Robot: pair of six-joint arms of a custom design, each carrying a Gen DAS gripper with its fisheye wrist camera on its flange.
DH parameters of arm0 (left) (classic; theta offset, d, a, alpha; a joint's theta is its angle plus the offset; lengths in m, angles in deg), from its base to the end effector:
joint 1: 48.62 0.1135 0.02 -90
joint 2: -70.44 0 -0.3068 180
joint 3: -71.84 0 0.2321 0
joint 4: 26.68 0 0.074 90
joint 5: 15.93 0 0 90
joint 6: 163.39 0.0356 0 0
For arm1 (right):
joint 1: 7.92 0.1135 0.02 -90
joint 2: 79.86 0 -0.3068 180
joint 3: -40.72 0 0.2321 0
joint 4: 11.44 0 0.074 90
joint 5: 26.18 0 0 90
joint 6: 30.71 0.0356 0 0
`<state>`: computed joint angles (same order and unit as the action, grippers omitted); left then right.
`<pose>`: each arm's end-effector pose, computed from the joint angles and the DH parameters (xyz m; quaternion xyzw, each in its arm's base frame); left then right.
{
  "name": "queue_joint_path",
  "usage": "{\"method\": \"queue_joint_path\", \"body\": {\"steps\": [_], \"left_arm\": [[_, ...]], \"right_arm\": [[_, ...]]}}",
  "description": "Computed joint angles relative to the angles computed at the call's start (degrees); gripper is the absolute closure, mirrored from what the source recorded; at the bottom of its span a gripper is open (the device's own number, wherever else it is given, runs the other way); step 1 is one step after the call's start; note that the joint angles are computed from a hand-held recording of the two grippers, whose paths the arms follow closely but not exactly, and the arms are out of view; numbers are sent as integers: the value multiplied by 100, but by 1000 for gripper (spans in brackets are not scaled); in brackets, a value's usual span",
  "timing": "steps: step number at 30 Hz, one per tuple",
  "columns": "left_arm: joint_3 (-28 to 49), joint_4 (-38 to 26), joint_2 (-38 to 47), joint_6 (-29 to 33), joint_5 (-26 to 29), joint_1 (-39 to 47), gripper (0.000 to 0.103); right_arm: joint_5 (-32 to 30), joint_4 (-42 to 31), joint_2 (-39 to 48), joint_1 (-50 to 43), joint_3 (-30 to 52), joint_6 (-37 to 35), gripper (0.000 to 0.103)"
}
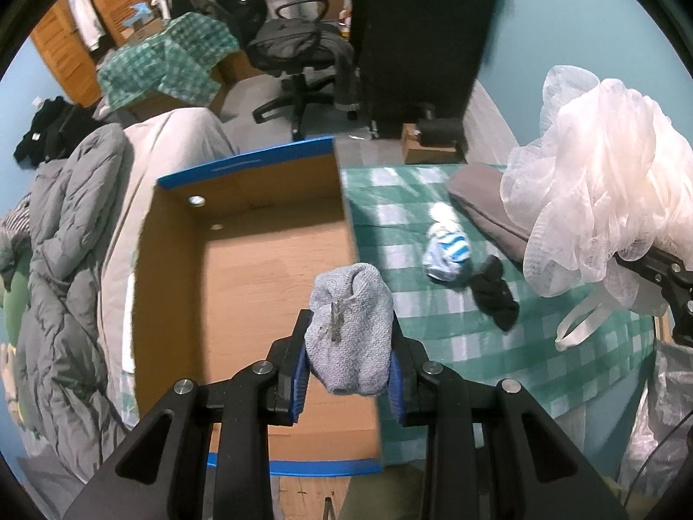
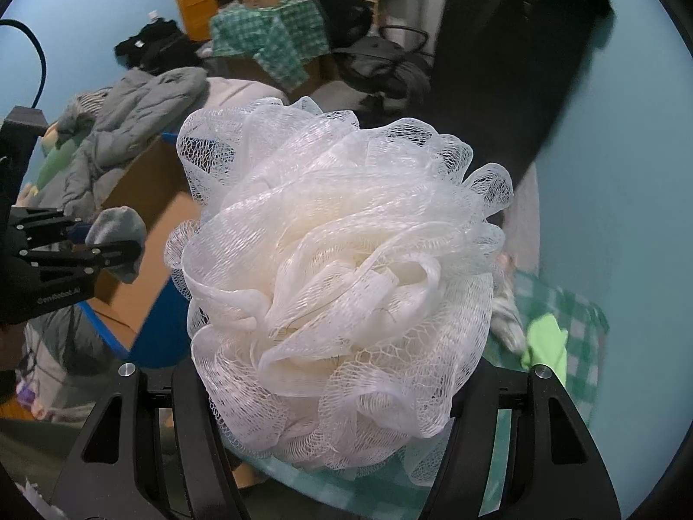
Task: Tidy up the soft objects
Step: 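Lift the sock and puffer and carry both over the cardboard box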
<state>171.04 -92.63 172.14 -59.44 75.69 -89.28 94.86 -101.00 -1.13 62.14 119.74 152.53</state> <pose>0.2681 -0.2316 0.3019 0.4529 0.8716 -0.0567 0.1787 0.0832 0.1756 0.3111 0.1952 0.9435 -0.0328 0.2656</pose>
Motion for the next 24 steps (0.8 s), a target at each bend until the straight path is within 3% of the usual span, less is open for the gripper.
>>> {"method": "queue_joint_path", "body": {"steps": [15,24], "left_arm": [[67,158,88,228,-22,1097,73],[128,369,377,304,-114,1541,73]], "right_arm": [[-307,1811,844,-1566,775,-3049,38],[-847,2527,1696,-2163,1458,-4229,38]]}}
